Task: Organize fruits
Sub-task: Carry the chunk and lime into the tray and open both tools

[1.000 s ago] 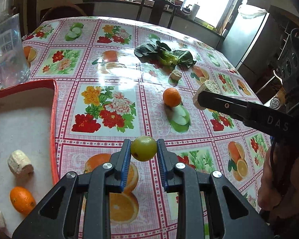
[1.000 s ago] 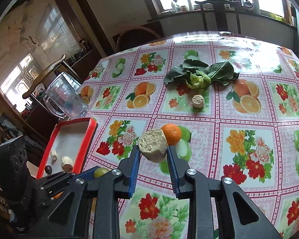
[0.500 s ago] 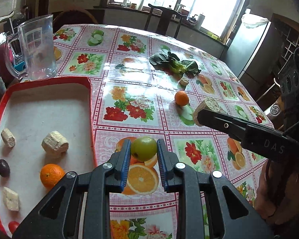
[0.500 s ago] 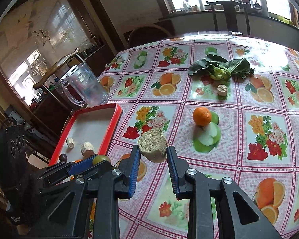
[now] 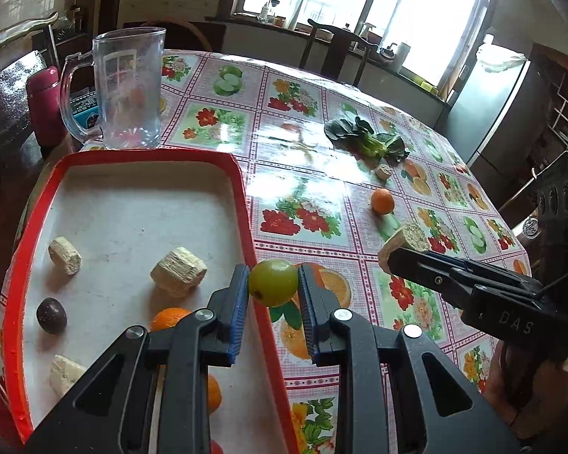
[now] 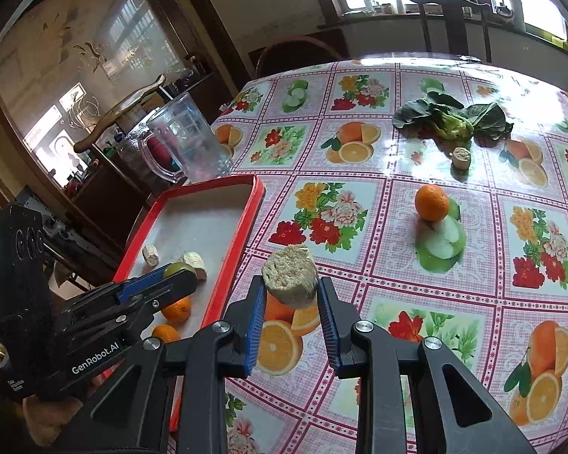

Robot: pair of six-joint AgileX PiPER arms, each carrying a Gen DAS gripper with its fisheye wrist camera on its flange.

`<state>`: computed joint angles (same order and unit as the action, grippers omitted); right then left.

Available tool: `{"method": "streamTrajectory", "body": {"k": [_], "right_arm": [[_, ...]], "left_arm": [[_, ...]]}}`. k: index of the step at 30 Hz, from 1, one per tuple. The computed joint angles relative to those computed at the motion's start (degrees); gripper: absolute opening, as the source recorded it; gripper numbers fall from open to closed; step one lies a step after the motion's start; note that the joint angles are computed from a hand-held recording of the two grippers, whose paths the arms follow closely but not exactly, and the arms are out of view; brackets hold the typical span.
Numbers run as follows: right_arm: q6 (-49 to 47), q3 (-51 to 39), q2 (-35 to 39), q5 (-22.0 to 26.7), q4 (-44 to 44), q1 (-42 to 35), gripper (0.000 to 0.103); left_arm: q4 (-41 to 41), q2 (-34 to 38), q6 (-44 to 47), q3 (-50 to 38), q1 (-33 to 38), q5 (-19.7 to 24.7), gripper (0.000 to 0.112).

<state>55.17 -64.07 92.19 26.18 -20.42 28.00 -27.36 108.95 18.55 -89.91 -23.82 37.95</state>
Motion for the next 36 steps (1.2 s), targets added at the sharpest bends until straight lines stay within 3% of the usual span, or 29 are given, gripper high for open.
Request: {"method": "streamTrajectory", "body": {"k": [22, 36], "right_arm": [[-5.66, -16.49, 12.65, 3.81, 4.12, 3.84, 0.028], [-14.80, -35.92, 26.42, 10.71, 10.25, 4.23, 0.028]], "left_arm": [[-1.51, 1.29, 3.27, -2.06, 9.80, 1.78, 0.023], [2.08, 10.20, -0.60, -15.29, 14.44, 7.45, 0.023]]}}
